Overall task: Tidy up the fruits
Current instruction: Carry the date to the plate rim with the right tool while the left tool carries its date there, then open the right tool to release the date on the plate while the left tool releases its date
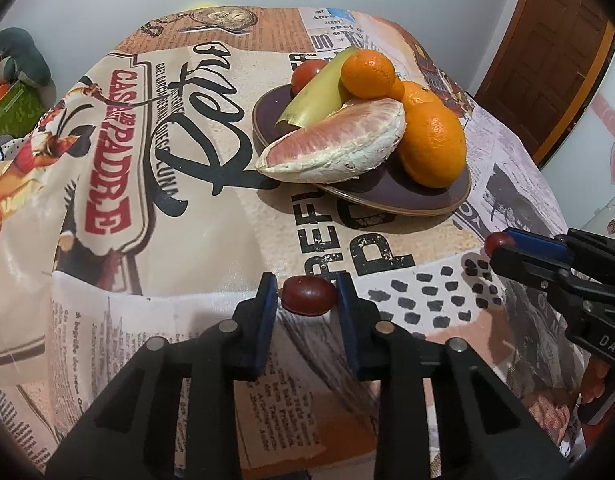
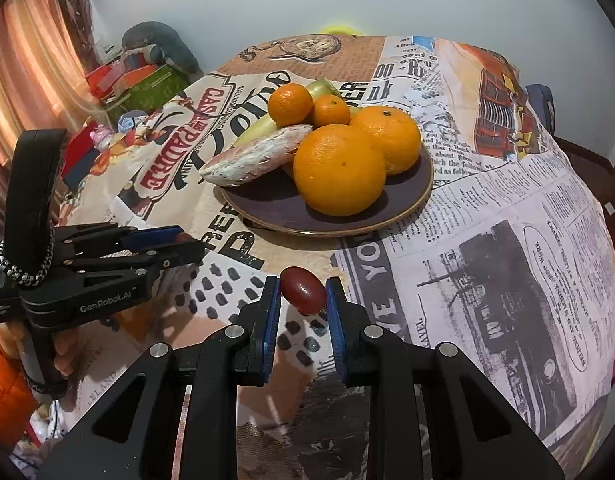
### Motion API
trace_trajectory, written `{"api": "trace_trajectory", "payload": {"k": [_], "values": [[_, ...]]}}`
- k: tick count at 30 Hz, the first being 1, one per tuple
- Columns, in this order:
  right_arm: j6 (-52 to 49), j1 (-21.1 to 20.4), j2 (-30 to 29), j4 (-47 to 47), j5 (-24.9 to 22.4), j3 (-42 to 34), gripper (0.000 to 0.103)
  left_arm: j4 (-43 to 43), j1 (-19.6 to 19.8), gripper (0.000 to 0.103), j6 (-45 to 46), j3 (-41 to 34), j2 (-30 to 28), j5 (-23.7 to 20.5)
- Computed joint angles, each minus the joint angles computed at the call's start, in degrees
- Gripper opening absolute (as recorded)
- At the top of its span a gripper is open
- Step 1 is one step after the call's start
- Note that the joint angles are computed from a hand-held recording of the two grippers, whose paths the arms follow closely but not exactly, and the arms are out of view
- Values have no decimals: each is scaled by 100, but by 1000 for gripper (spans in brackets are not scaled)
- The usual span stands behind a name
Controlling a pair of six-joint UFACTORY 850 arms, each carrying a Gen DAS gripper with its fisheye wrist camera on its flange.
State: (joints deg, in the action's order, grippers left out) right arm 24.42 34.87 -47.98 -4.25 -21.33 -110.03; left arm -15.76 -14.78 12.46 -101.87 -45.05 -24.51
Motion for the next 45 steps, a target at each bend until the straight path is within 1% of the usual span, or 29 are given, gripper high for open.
{"api": "trace_trajectory", "payload": {"k": [4, 8, 12, 17, 23, 28, 32, 36, 41, 45], "values": [[57, -14, 37, -59, 40, 50, 21, -40, 8, 29, 57, 79, 61, 14], [213, -38, 87, -195, 84, 102, 21, -299, 30, 29, 258, 153, 156, 60], [479, -76, 130, -498, 122, 116, 21, -469, 10, 29, 418, 111, 220, 112], [690, -153, 115, -775, 148, 9, 21, -491, -53, 29, 352, -119, 183, 210], [966, -221, -19, -1215, 73, -270, 21, -773, -121, 29, 465, -560, -58, 29], [814, -267, -332, -1229, -193, -763, 21, -690, -214, 29, 418, -918, -296, -112], [541, -303, -589, -1060, -414, -1126, 21, -462, -275, 29, 334, -1108, -451, -184], [406, -359, -662, -815, -443, -1173, 21, -142, -325, 29, 183, -1250, -591, -262], [231, -385, -760, -580, -507, -1260, 21, -177, -311, 29, 198, -1353, -695, -323], [356, -356, -764, -768, -537, -1254, 21, -223, -304, 30, 222, -1415, -742, -370]]}}
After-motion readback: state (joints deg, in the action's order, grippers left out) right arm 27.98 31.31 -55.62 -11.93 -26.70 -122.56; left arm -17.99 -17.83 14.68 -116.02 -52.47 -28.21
